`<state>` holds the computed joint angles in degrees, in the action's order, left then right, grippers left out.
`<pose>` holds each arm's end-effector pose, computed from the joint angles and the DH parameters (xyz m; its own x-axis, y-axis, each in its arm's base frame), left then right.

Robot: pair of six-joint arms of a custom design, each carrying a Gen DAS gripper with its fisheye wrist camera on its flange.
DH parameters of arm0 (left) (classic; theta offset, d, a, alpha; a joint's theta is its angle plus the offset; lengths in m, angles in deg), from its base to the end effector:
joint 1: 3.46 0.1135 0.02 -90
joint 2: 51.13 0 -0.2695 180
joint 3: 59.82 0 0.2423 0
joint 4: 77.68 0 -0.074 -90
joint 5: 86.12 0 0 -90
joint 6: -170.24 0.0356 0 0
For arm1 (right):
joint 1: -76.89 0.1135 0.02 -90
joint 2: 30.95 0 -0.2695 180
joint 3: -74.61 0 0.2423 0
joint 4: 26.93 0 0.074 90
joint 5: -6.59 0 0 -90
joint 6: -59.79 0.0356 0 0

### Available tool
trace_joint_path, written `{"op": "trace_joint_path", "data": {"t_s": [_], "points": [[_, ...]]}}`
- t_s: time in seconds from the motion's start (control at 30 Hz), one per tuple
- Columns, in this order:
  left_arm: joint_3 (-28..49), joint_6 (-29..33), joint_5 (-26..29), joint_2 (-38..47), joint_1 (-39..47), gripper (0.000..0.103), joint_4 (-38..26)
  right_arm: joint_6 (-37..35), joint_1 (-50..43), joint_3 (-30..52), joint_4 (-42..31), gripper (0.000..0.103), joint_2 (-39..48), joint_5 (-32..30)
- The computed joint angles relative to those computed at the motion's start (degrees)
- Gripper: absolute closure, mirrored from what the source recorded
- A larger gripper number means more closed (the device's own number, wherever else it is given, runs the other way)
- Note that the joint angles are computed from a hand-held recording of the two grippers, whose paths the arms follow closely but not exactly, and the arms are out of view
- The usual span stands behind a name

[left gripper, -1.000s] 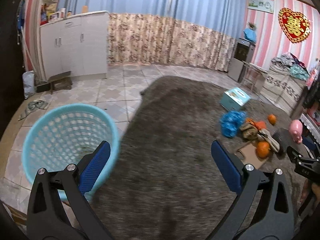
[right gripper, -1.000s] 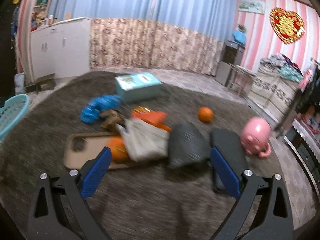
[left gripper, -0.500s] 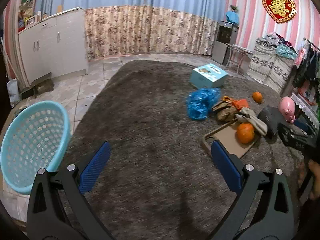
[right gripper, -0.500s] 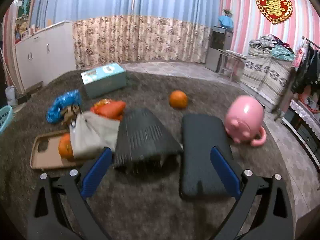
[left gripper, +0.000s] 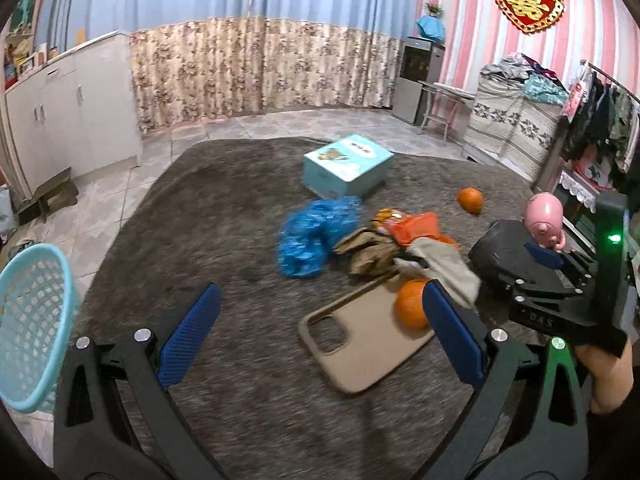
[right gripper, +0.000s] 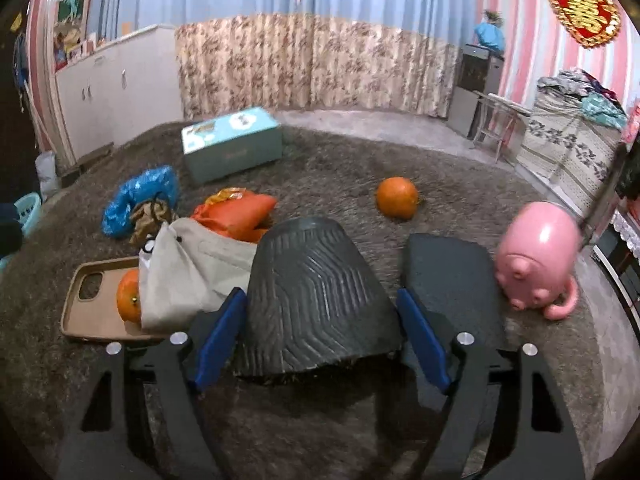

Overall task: Collect trash
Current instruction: 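Grasp the grey cloth with the left tool while the right tool grasps the black shoe, then carry the grey cloth and black shoe to the blue basket and release both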

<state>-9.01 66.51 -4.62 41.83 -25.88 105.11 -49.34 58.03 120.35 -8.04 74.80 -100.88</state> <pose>0.2775 -0.1088 0.1508 -0.6340 0.0076 -0.7733 0.1247 0.9879 -0.0925 0.2832 -0.0854 0.0920 -0.6189 -0.1189 -0.7764 -0.1148 0.9916 -0.0604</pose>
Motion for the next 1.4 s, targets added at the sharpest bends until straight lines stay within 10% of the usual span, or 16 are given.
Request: {"op": "trace_joint_path", "data": {"t_s": [0.43,0.67,0.83,1.4], "points": [[20.3,-5.6,-1.2,20.1,-10.1,0.009,-6.8,-2.5,-19.3,-1.9,-2.7,0.026,-3.6,-10.3],[27.1,-4.1,5.5,24.8,-8.8,0.068,-11.1,-1.3,-20.3,-2.2,-0.9,0.026,-2.3,-10.7],[21.8,-2.7,7.3,19.9,-8.9,0.089,-7.6,-0.4,-19.4,-4.1,0.5,0.026,-4.4,-10.2],[-1.5,1.5,9.4,-13.1,3.3,0.089,-9.8,7.4,-2.5,-13.7,0.4,0.026,-22.4,-3.2]]}}
